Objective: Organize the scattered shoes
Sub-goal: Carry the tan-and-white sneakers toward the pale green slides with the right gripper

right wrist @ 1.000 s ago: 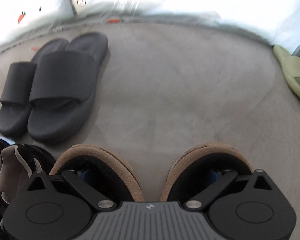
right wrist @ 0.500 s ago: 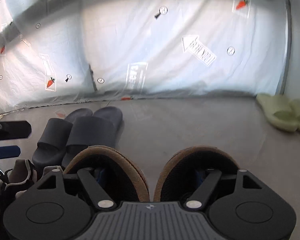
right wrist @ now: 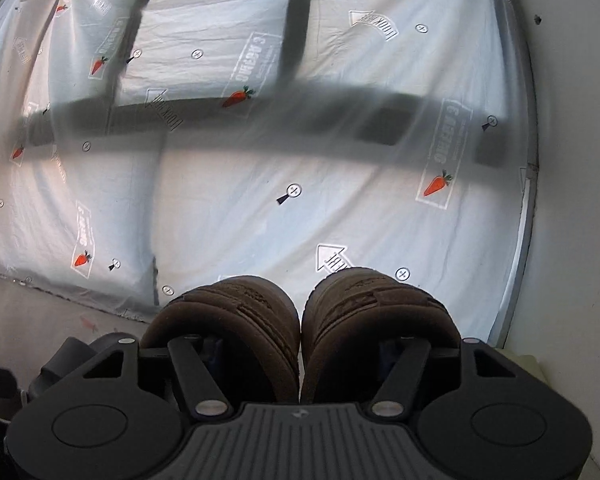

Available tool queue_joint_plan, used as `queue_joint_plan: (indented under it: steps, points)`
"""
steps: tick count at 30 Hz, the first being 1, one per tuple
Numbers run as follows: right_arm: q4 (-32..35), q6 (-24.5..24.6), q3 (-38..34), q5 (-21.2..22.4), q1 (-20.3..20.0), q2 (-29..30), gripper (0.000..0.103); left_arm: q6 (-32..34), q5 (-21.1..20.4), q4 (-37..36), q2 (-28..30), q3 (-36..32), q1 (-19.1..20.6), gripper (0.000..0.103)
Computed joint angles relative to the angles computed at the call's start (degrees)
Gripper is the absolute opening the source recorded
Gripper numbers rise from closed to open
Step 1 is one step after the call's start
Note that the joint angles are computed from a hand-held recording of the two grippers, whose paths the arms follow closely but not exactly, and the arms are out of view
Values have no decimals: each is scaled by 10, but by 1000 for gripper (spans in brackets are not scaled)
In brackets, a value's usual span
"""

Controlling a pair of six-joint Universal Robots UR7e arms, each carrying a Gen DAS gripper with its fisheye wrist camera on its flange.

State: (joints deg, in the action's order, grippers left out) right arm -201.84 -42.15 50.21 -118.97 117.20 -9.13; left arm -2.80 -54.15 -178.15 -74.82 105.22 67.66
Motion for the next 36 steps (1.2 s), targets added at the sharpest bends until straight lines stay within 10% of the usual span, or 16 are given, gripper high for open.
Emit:
queue_joint_plan:
  steps: [13,24,36]
  points:
    - [-118,-40,201,-50,-31,-155,64,-49,107,-83,-7,81,-77,92]
    - [-212,-59,342,-143,-48,-247,64,-85,116,-93,31,86,-106,92]
    - [-167,-7,358,-151,-80,-272,64,-70,105,-79,82,33,-98,92]
